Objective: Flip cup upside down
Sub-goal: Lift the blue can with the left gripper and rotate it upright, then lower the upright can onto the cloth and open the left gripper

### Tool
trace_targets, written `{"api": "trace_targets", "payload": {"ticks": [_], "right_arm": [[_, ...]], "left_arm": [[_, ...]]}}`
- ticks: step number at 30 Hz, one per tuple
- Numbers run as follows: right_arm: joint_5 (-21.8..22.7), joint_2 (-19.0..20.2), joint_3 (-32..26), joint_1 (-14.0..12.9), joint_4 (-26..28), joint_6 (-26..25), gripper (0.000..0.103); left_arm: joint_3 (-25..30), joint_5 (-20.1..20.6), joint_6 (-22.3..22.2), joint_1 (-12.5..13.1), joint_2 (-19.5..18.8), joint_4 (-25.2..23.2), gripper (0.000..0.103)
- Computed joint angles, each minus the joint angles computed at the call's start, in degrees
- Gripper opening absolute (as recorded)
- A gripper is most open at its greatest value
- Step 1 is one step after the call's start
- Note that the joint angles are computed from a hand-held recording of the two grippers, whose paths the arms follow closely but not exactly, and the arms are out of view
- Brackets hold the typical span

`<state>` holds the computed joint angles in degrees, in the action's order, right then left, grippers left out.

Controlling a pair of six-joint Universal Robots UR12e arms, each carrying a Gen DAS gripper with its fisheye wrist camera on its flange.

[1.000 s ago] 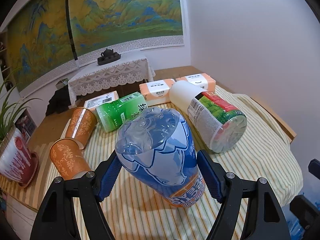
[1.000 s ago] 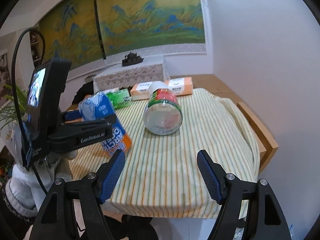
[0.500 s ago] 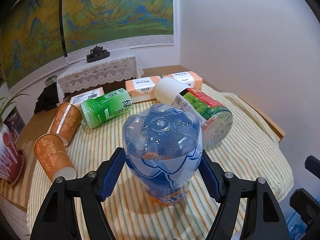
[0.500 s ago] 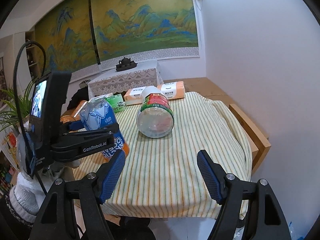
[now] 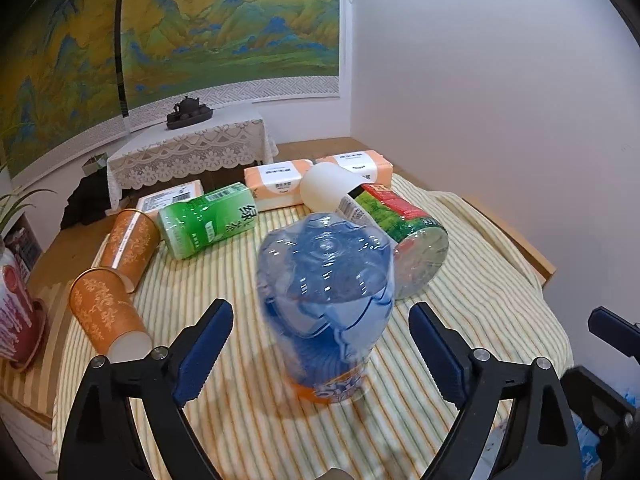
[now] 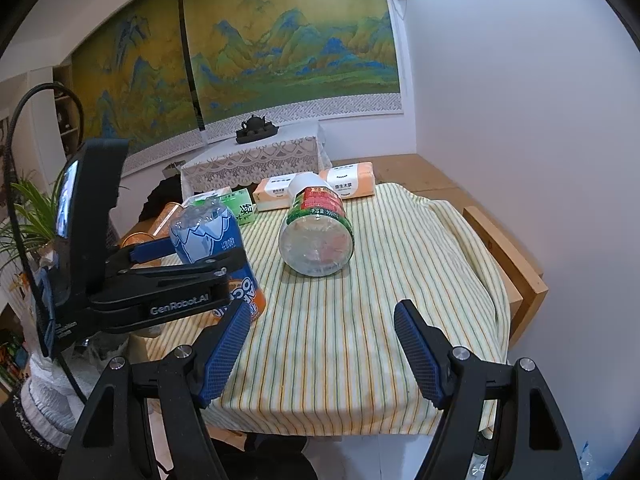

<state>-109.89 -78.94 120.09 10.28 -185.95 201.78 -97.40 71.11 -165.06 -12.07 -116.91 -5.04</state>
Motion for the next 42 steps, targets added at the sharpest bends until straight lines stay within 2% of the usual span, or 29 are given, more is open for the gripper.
{"api": "trace_targets", "payload": {"ticks": [7, 11, 23, 31, 42], "right_arm": [[-0.91, 0.44, -0.55, 0.63, -0.36, -0.07, 0.071], [-2.35, 0.79, -1.06, 1.45, -0.83, -0.76, 0.071], [-7.1, 2.19, -2.67, 4.16, -4.43, -2.23, 0.077], [-11.58, 3.88, -3.71, 6.49, -7.69, -4.04, 0.082], [-12.81, 4.8, -4.26, 7.8, -9.57, -3.28, 0.087]], "left_arm": [[-3.13, -2.16, -2.22, 2.12, 2.41, 1.63, 0.092], [-6.17, -2.53, -3.18, 3.82, 4.4, 4.76, 0.092], [-13.44, -0.63, -6.0, 8.0, 9.41, 14.01, 0.096], [-16.39, 0.11, -8.07, 8.98, 10.87, 18.16, 0.1], [-18.22, 1.57, -8.01, 9.19, 11.64, 19.5, 0.102]]}}
